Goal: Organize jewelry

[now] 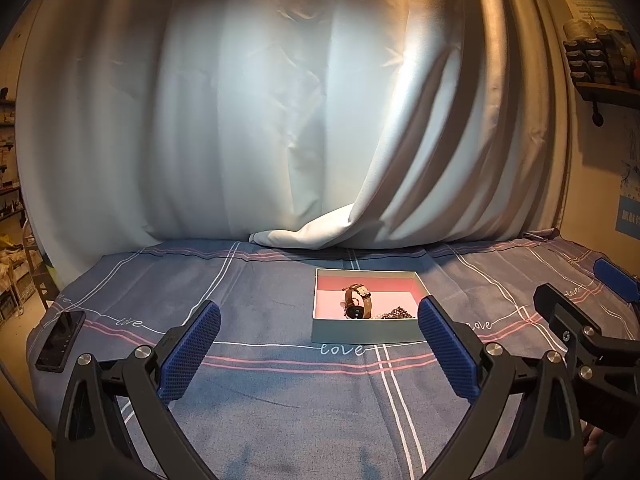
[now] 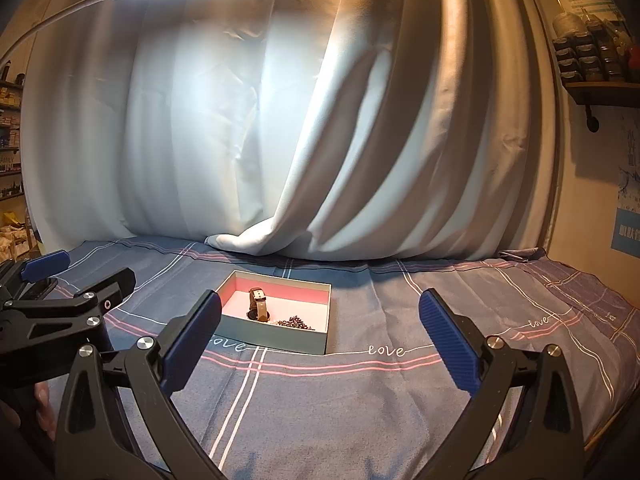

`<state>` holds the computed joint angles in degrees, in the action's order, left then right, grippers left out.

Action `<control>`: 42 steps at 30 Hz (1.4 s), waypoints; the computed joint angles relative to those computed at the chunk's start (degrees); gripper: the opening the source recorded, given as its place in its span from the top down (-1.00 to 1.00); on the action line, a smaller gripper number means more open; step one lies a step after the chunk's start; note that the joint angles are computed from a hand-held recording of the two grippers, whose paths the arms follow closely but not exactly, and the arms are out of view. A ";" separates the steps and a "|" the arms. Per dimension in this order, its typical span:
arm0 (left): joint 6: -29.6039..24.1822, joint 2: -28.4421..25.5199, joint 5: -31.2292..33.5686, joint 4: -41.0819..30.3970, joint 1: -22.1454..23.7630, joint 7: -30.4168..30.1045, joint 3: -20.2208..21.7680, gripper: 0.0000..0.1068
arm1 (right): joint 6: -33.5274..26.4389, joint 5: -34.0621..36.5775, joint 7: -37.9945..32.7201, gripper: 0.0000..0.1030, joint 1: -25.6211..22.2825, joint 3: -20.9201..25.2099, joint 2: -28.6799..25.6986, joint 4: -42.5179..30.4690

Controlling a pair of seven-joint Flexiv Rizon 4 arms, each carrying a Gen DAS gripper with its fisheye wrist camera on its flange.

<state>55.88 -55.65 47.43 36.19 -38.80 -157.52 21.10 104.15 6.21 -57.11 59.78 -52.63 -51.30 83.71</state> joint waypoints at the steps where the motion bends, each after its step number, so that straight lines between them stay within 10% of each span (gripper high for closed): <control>1: 0.23 0.01 0.04 0.04 0.02 -0.15 -0.01 -0.82 | -0.03 0.04 -0.01 -0.89 0.13 -0.07 0.04 0.12; 42: -3.80 -1.63 -0.95 -3.16 0.17 2.66 -1.61 -0.82 | -0.39 -0.58 -0.46 -0.89 0.09 0.82 0.67 1.10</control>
<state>52.08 -57.28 46.47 33.03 -38.63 -154.87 19.49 103.76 5.64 -57.56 59.87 -51.81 -50.64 84.81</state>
